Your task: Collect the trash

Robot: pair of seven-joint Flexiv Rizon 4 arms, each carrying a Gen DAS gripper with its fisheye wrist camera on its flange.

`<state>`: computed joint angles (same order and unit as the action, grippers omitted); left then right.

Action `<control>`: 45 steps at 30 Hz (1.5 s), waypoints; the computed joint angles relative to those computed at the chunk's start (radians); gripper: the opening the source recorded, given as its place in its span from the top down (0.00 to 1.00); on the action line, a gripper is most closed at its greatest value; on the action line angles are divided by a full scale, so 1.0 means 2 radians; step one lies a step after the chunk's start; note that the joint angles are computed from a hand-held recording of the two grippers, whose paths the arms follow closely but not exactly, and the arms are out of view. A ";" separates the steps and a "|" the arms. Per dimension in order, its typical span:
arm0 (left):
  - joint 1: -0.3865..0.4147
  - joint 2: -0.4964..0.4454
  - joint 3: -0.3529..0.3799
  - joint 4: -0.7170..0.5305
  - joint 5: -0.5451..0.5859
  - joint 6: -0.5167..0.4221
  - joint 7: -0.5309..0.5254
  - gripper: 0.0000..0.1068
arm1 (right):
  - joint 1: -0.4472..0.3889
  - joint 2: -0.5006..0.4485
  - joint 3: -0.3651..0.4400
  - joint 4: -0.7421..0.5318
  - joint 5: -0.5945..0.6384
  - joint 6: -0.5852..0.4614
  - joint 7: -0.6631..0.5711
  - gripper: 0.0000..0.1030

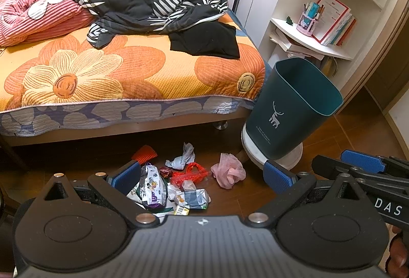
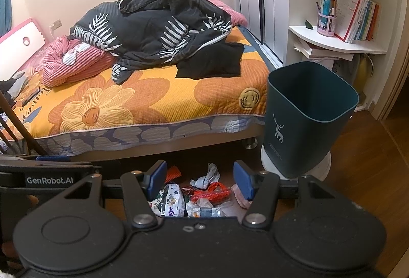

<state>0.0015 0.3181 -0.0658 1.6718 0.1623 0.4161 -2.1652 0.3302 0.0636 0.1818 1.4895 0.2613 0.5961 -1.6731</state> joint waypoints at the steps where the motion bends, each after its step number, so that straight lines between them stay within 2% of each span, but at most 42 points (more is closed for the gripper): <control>1: 0.000 0.000 0.000 0.000 0.000 0.000 0.000 0.04 | 0.000 0.000 0.000 0.000 0.000 0.000 -0.001 0.44; 17: 0.007 0.004 0.006 0.002 -0.007 -0.001 0.006 0.04 | 0.002 0.004 0.002 0.009 0.000 0.003 -0.008 0.44; 27: 0.008 -0.003 0.007 0.009 -0.008 -0.005 -0.005 0.04 | 0.003 -0.016 -0.001 -0.002 0.004 -0.008 -0.017 0.44; 32: 0.022 -0.015 0.021 0.016 -0.001 0.003 -0.017 0.04 | 0.002 -0.062 -0.003 -0.031 -0.010 0.004 -0.020 0.44; 36: 0.034 -0.031 0.034 0.022 0.005 0.012 -0.002 0.04 | 0.003 -0.113 -0.001 -0.062 -0.036 0.020 -0.019 0.43; 40: 0.045 -0.056 0.050 0.034 -0.003 0.033 0.010 0.04 | 0.002 -0.170 0.003 -0.110 -0.046 0.000 -0.016 0.43; 45: 0.058 -0.095 0.064 0.044 -0.017 0.050 0.020 0.04 | 0.011 -0.232 0.001 -0.151 -0.075 -0.021 0.020 0.44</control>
<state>0.1166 0.1289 0.0627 1.7595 0.1276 0.5171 -2.1256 0.3527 -0.4008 0.1840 1.1870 0.1120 0.5533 -1.6324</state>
